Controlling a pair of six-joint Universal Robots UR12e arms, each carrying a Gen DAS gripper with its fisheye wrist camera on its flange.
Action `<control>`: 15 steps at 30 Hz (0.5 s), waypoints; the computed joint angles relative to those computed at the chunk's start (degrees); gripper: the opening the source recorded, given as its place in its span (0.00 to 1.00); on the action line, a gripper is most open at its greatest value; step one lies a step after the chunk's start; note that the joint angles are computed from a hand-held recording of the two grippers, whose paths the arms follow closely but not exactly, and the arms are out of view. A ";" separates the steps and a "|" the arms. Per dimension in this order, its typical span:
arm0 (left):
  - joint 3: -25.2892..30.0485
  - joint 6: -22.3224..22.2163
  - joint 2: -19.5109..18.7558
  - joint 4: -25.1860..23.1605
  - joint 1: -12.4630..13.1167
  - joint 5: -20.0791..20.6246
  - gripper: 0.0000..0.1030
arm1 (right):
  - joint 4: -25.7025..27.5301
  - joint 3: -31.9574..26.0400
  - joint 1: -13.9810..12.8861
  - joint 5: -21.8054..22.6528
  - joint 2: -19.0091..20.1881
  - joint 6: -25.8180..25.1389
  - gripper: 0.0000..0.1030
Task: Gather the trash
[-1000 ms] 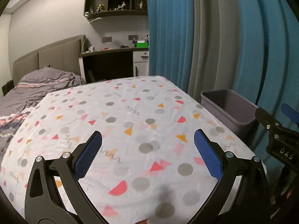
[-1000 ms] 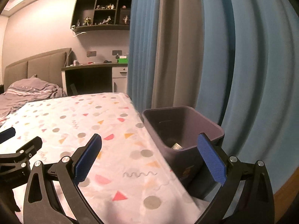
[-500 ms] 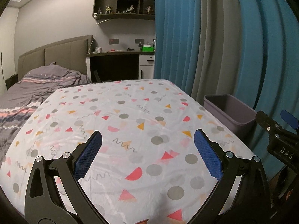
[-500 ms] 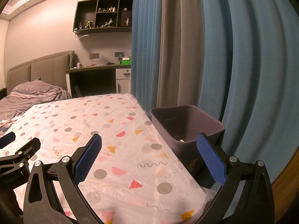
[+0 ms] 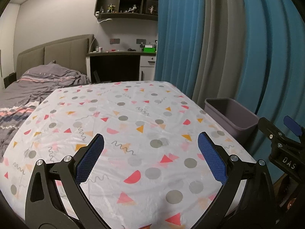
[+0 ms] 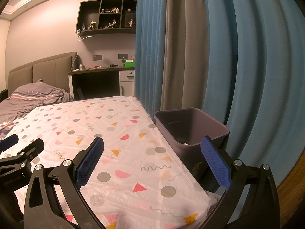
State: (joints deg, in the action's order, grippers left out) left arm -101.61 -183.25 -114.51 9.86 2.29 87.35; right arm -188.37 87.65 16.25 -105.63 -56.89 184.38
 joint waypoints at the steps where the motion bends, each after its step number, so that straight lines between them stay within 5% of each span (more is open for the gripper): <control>1: 0.05 0.13 -0.03 0.00 -0.04 0.04 0.94 | -0.04 0.01 -0.01 0.04 -0.01 0.01 0.95; 15: 0.07 0.47 -0.07 0.15 -0.04 -0.18 0.94 | -0.16 -0.18 -0.03 0.07 0.04 0.17 0.95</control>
State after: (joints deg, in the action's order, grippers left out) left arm -101.53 -182.78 -114.58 10.01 2.25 87.17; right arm -188.54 87.47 16.21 -105.56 -56.86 184.54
